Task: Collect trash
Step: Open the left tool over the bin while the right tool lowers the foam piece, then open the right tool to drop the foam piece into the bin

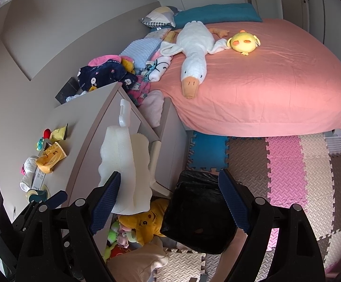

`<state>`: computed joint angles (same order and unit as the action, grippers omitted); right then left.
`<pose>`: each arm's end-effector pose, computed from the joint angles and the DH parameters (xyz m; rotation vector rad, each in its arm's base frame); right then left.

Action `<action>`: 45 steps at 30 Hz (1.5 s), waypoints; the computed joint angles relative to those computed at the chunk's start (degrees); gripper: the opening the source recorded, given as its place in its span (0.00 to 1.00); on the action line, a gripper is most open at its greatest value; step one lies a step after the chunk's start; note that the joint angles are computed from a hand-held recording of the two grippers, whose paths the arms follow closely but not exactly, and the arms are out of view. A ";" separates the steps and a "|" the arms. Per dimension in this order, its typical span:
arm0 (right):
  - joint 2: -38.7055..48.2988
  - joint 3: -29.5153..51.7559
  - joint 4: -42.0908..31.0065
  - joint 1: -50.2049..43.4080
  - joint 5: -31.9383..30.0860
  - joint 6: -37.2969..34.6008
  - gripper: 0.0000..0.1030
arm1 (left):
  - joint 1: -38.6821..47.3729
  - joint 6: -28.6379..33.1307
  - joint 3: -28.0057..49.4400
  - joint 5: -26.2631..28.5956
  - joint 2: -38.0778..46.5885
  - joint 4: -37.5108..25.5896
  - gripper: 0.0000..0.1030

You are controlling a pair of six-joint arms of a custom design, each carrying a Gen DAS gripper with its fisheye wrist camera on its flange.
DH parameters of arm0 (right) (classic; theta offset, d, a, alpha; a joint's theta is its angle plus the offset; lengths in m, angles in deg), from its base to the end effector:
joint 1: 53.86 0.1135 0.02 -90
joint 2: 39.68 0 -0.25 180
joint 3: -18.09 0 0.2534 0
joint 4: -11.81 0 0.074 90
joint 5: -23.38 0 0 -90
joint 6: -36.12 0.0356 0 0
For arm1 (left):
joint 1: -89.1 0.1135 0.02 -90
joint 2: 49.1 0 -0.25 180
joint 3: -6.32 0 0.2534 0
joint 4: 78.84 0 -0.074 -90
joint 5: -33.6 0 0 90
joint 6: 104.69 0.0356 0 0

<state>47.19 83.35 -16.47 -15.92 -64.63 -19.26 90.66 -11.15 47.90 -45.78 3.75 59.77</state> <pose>0.2472 0.1912 0.1860 -0.0568 2.5100 0.5072 0.1838 -0.0016 0.1766 0.1206 2.4748 -0.1927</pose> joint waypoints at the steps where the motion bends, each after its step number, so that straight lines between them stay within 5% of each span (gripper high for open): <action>1: -0.13 0.01 -0.15 0.08 0.12 0.08 0.81 | -1.05 -0.44 0.05 0.00 0.15 0.09 0.89; 9: -2.21 -0.67 -1.59 0.47 0.82 -0.98 0.81 | -9.54 -4.62 0.83 -2.03 3.07 3.20 0.89; 20: -6.13 -3.99 -1.68 -1.97 -0.83 -1.62 0.81 | -10.25 -7.30 2.72 -1.07 9.33 6.59 0.89; 45: -8.30 -4.59 -2.11 -0.79 0.36 -1.17 0.81 | -6.09 -4.25 1.07 1.24 1.61 2.02 0.89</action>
<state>38.89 78.76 -18.59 -16.71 -64.28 -20.43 84.57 -15.40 48.96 -44.54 5.37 61.80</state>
